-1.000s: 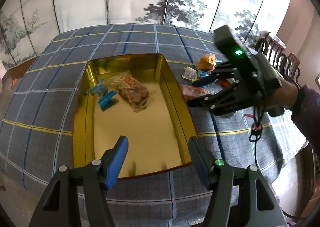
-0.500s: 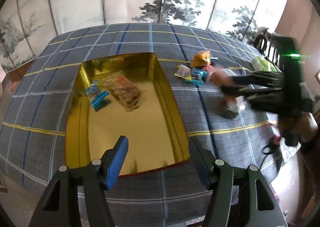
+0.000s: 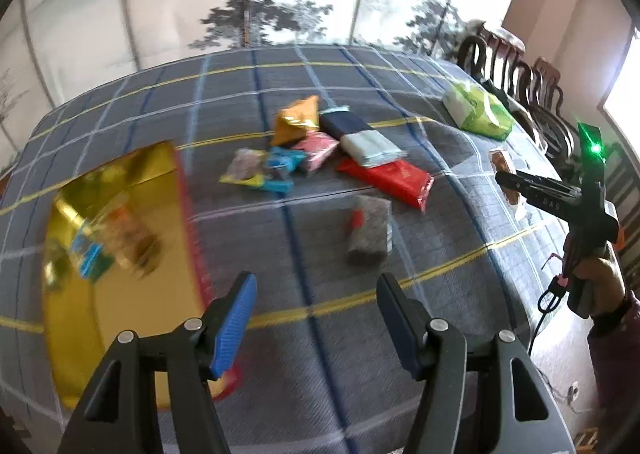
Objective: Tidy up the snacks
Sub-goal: 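Grasp the orange peanut-snack bag with the right gripper and lift it, then grasp the grey sesame bar with the left gripper while the right gripper holds the peanut bag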
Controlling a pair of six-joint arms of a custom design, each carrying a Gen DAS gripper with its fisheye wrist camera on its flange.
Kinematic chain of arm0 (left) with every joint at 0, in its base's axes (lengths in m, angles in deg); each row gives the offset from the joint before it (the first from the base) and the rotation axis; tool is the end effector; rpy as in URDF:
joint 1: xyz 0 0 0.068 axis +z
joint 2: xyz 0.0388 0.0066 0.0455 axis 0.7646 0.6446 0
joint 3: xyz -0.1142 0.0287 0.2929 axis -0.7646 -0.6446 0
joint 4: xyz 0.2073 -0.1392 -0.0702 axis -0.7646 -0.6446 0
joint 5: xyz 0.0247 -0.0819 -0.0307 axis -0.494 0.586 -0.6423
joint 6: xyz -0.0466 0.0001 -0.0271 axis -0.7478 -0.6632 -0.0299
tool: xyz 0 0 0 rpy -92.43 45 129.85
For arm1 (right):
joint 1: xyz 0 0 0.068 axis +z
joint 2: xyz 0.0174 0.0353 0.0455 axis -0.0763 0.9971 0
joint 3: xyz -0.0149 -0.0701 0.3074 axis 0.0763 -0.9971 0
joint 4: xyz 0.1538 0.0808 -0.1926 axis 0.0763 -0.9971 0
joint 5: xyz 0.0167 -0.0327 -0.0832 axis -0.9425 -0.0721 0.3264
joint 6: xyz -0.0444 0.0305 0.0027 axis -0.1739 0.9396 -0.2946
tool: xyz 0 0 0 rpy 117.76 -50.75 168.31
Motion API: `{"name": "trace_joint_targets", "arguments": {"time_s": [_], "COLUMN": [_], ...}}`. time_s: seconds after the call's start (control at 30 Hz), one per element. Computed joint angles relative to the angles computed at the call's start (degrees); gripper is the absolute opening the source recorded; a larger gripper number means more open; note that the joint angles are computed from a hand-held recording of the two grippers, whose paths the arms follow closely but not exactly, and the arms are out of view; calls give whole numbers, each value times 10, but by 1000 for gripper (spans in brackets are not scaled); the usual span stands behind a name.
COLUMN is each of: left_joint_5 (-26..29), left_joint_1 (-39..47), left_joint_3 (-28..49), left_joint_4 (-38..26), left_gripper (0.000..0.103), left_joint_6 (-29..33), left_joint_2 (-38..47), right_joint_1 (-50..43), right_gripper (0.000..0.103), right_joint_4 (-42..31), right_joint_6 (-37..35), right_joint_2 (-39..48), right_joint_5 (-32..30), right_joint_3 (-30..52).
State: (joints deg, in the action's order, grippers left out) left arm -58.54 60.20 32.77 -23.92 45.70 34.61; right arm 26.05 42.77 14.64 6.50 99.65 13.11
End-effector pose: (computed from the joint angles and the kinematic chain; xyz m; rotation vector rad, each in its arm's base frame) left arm 0.3682 0.0495 0.2291 0.9928 2.4493 -0.4258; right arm 0.2401 0.1218 0.1572 0.5500 2.3770 -0.0437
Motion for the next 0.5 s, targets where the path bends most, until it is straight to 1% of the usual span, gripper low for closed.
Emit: {"name": "trace_joint_targets", "arguments": {"time_s": [0.13,0.27,0.3,0.33,0.43,0.5], "left_joint_5": [-13,-38,-45,-64,-82,-96], "left_joint_1": [-58,-106,-117,-130,-149,-161], "left_joint_3": [-12,-34,-38,-44,-36,-25], "left_joint_4": [37,96,108,128,139,134], "left_gripper": [64,64,64,64,64,64], "left_joint_6": [-25,-37,-37,-44,-55,-61], "left_joint_2": [8,9,12,17,42,62], "right_joint_1": [-13,-29,-35,-40,-45,-46], "right_gripper": [34,34,34,34,34,35], "right_joint_4": [43,81,88,100,112,118], "right_joint_6": [0,0,-2,-2,-3,-2], "right_joint_2": [19,35,41,43,44,49], "right_joint_5": [-13,-34,-39,-45,-44,-42], "right_joint_3": [-27,-44,-46,-52,-56,-56]}}
